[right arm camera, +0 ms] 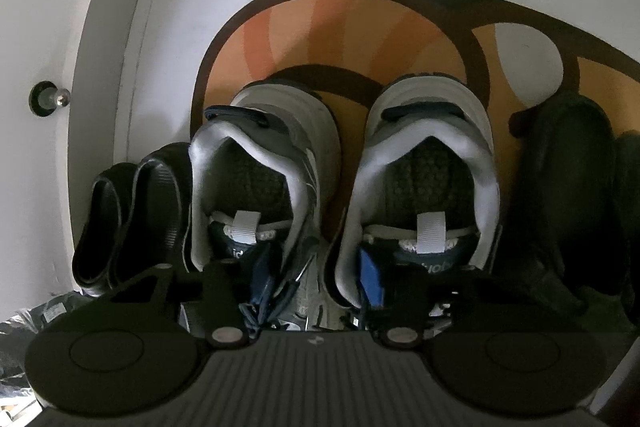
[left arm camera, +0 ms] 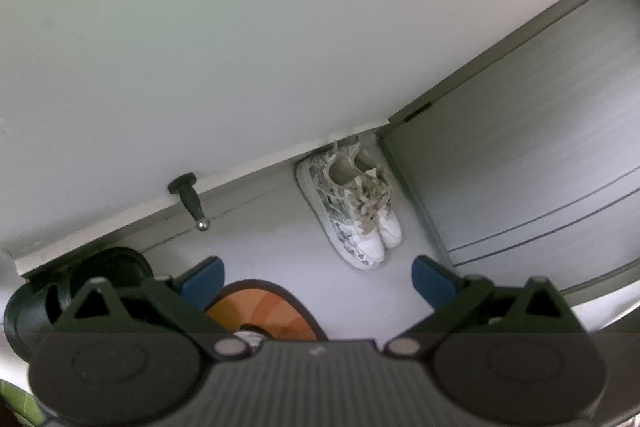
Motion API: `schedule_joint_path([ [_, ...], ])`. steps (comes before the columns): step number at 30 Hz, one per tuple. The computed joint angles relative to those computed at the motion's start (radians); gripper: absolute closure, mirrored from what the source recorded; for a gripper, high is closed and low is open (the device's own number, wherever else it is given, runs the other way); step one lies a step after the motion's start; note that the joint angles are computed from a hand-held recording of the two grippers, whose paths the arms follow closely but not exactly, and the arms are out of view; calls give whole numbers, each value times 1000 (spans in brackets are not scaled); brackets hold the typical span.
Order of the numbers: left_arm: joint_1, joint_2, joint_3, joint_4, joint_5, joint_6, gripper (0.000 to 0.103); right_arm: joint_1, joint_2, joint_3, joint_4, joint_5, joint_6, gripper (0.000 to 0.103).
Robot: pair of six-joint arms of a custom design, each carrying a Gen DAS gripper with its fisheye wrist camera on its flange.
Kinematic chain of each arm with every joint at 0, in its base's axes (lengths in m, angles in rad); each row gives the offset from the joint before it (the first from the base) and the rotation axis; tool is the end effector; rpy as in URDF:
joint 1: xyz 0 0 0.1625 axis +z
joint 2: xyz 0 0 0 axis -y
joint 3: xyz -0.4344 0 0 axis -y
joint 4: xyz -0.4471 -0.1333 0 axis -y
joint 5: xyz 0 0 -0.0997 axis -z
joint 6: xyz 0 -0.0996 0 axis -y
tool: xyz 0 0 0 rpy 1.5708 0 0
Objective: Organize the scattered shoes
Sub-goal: 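Move the right tool down to the heels of the grey running shoe pair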
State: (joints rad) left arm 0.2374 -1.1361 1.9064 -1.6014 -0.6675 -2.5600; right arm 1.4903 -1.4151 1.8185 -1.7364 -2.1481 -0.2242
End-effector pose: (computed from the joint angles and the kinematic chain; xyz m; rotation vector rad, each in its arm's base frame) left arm -0.4711 -0.3316 0.1324 -1.0148 2.2278 -1.4280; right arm 0.0340 -0.5604 0.3115 0.2760 -2.5623 -0.4202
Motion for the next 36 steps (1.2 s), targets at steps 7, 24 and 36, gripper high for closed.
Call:
schedule_joint_path([
  [7,4,8,1,-29,-5,29,2,11,1,30,-35,-37,-44,43],
  [24,4,8,10,-85,14,50,2,22,5,49,-65,-76,-132,66],
  [36,3,16,-3,-49,20,3,2,23,9,75,-117,-90,-271,77],
])
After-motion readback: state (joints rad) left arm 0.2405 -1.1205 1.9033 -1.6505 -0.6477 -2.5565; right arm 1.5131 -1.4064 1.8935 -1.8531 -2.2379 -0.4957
